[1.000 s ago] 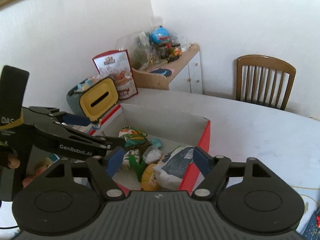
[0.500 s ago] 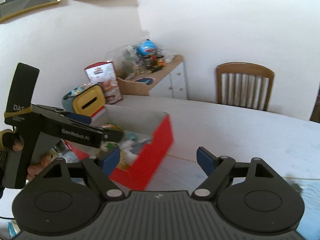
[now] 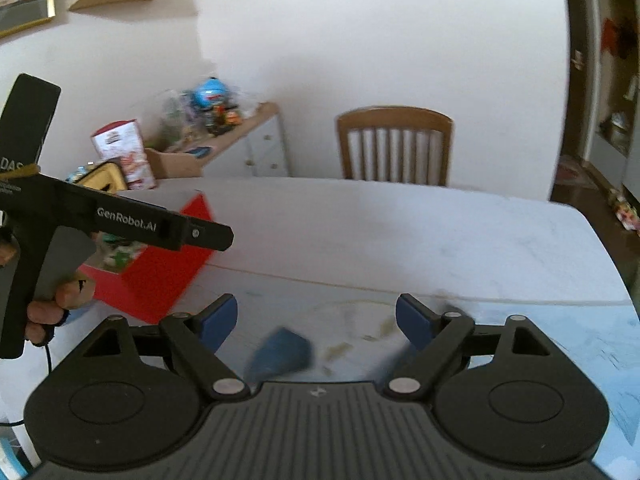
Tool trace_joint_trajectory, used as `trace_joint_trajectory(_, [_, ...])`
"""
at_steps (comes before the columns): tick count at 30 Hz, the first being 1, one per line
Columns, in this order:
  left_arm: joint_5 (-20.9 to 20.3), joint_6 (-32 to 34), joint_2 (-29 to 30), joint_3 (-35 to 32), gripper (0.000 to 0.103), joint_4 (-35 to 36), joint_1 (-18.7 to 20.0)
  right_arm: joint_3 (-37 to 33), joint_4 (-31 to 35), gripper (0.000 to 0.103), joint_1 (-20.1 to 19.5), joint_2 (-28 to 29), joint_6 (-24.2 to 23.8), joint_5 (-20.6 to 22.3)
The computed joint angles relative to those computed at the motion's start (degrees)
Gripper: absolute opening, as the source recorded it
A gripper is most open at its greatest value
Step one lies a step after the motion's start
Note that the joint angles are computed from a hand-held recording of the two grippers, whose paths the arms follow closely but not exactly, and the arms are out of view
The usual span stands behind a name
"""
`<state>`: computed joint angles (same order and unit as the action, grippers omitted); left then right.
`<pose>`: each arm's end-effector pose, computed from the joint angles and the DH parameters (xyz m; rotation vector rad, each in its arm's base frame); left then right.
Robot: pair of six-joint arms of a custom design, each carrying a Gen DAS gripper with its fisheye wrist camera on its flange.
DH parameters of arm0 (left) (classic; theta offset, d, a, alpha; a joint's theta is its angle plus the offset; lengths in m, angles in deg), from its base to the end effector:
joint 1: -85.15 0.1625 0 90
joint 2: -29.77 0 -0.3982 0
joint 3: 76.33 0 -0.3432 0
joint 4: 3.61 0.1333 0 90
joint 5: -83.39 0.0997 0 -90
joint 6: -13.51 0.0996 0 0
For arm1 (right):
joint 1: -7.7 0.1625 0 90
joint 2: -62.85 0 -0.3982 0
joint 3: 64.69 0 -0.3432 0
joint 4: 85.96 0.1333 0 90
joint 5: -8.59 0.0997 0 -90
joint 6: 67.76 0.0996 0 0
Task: Organize objects
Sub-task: 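Move both tools back from the box toward the remaining items, then grasp the black bag with the left tool while the right tool grasps the red plush keychain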
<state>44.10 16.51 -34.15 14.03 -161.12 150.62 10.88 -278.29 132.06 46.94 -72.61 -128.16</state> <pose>-0.0573 -0.6322 0.3853 0.1447 2.2381 -1.0081 0.4316 -0.5236 -0.0071 0.4062 -2.2984 1.1226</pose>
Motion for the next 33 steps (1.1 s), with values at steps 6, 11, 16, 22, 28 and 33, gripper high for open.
trace_joint_trajectory(6, [-1.9, -0.6, 7.0, -6.0, 0.103, 2.9, 0.4, 4.8, -4.5, 0.087, -2.6, -1.4, 0.4, -3.7])
trace_joint_trajectory(11, [-4.3, -1.4, 11.8, -11.3, 0.103, 6.5, 1.5, 8.1, -7.1, 0.087, -5.2, -2.3, -0.6, -3.7])
trace_joint_trajectory(16, [-5.7, -1.5, 16.5, -16.7, 0.103, 10.0, 2.7, 9.7, -8.2, 0.087, -7.7, -2.4, -0.5, -2.6])
trace_joint_trajectory(22, [-8.8, -1.7, 21.3, -23.9, 0.103, 15.1, 4.2, 9.0, -8.1, 0.087, -10.0, -2.0, -1.6, -0.8])
trace_joint_trajectory(28, [-9.7, -2.7, 26.2, -31.6, 0.103, 20.4, 5.4, 6.8, -6.7, 0.087, -12.1, -0.2, -3.9, 0.7])
trace_joint_trajectory(33, [-10.2, -2.2, 29.1, -35.4, 0.103, 23.0, 6.1, 5.0, -6.5, 0.087, -13.6, 1.7, -5.5, 1.2])
